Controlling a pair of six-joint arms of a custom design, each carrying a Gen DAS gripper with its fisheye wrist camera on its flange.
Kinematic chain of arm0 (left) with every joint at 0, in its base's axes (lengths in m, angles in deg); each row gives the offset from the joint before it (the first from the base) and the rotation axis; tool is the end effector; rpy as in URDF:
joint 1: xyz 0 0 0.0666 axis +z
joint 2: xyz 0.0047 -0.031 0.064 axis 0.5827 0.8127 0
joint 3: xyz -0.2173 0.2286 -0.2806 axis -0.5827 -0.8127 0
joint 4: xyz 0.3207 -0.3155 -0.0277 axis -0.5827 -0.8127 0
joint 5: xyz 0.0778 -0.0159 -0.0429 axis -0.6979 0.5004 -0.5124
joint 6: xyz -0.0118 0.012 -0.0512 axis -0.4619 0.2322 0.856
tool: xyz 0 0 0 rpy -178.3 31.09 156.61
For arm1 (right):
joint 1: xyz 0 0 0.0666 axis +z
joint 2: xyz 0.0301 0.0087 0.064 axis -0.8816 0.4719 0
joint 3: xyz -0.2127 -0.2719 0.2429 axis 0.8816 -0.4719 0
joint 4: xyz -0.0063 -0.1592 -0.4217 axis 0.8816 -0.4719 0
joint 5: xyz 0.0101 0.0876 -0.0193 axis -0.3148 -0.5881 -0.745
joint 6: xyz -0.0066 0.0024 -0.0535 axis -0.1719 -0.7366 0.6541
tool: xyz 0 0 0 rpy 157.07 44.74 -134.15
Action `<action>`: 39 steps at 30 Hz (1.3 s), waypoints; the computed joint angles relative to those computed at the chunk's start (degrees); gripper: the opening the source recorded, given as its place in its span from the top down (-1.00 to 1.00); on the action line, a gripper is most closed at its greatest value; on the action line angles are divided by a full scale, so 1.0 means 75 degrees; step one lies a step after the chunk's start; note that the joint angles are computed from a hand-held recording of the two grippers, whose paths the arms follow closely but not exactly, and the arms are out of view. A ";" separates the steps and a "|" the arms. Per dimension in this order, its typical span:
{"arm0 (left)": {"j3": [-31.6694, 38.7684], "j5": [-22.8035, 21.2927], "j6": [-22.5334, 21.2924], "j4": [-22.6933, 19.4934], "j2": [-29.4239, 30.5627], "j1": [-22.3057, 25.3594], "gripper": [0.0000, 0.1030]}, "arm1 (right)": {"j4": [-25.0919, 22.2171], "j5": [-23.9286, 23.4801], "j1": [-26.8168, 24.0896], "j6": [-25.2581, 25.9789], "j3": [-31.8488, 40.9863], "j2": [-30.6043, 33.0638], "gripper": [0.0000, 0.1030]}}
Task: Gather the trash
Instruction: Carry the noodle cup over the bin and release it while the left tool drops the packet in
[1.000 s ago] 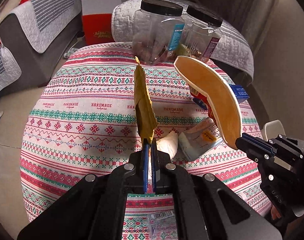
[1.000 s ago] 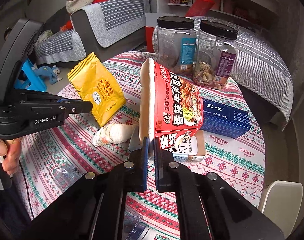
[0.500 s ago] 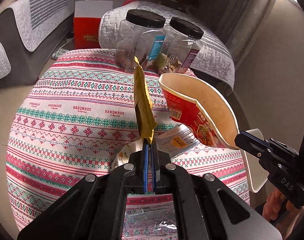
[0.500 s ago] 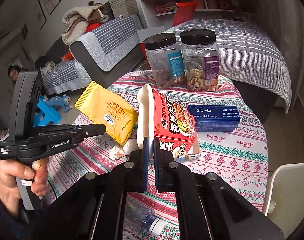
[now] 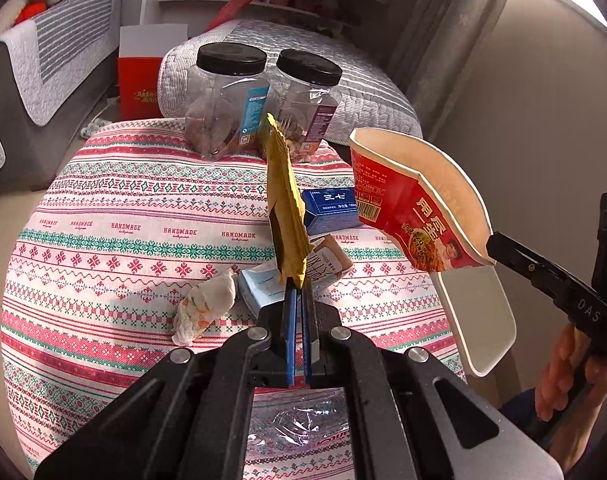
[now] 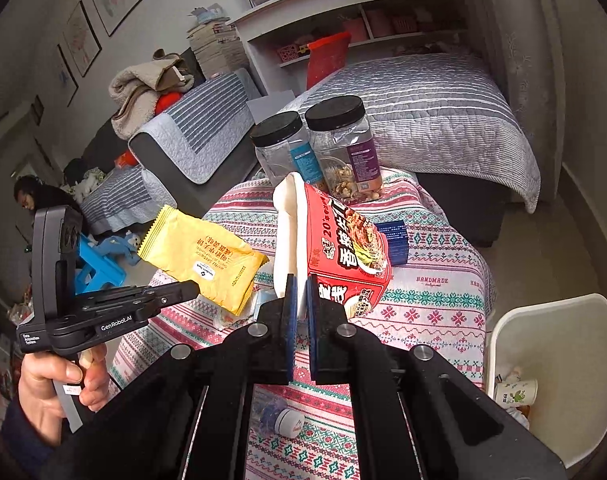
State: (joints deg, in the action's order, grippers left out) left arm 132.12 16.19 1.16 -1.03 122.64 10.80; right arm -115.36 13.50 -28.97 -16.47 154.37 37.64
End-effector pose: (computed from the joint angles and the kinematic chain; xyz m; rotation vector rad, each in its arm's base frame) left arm 0.4183 -0.2019 0.5043 0.3770 2.4757 -0.5205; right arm 0.3581 0.2293 0.5210 -0.0788 2.3282 0.5056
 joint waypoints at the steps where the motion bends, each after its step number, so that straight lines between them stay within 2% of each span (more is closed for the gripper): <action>1: -0.0009 -0.0006 0.0018 0.0050 -0.0044 -0.0093 0.96 | -0.0013 0.0007 -0.0067 -0.0045 -0.0086 -0.0143 0.93; 5: 0.0014 0.0122 0.0259 0.0212 -0.0099 -0.0534 0.96 | -0.0158 0.0033 -0.0415 -0.0273 -0.0438 -0.0814 0.93; 11: 0.0185 0.0310 0.0527 0.0373 0.0104 -0.1576 0.96 | -0.0529 0.0044 -0.1038 -0.0599 -0.0830 -0.1703 0.93; 19: 0.0485 0.0290 0.1201 0.0881 0.0941 -0.3104 0.96 | -0.1640 0.0080 -0.2077 -0.0910 -0.1164 -0.2613 0.93; 21: 0.0473 0.0305 0.1332 0.1024 0.1170 -0.3385 0.96 | -0.1959 0.0251 -0.2225 -0.0971 -0.1195 -0.2705 0.93; 24: 0.0443 0.0225 0.1562 0.1159 0.1504 -0.3700 0.96 | -0.2330 0.0391 -0.2340 -0.1071 -0.1215 -0.2744 0.93; 28: 0.0708 -0.0457 0.1382 0.0875 0.2022 -0.3915 0.93 | -0.2897 0.0854 -0.2472 -0.1192 -0.1178 -0.2638 0.91; 29: 0.0732 -0.0651 0.1306 0.0778 0.2069 -0.3932 0.93 | -0.3142 0.0961 -0.2529 -0.1224 -0.1139 -0.2534 0.87; 31: 0.0664 -0.0844 0.1193 0.0755 0.2007 -0.3915 0.93 | -0.3439 0.1133 -0.2608 -0.1405 -0.1152 -0.2453 0.50; 35: 0.0473 -0.0823 0.1091 0.0606 0.1727 -0.3685 0.92 | -0.3264 0.1102 -0.2591 -0.1510 -0.1200 -0.2549 0.36; 37: 0.0383 -0.0865 0.1040 0.0548 0.1563 -0.3529 0.91 | -0.3244 0.1269 -0.2446 -0.1509 -0.1168 -0.2472 0.13; 39: 0.0324 -0.0985 0.1036 0.0367 0.1376 -0.3411 0.91 | -0.3260 0.1317 -0.2369 -0.1517 -0.1134 -0.2384 0.13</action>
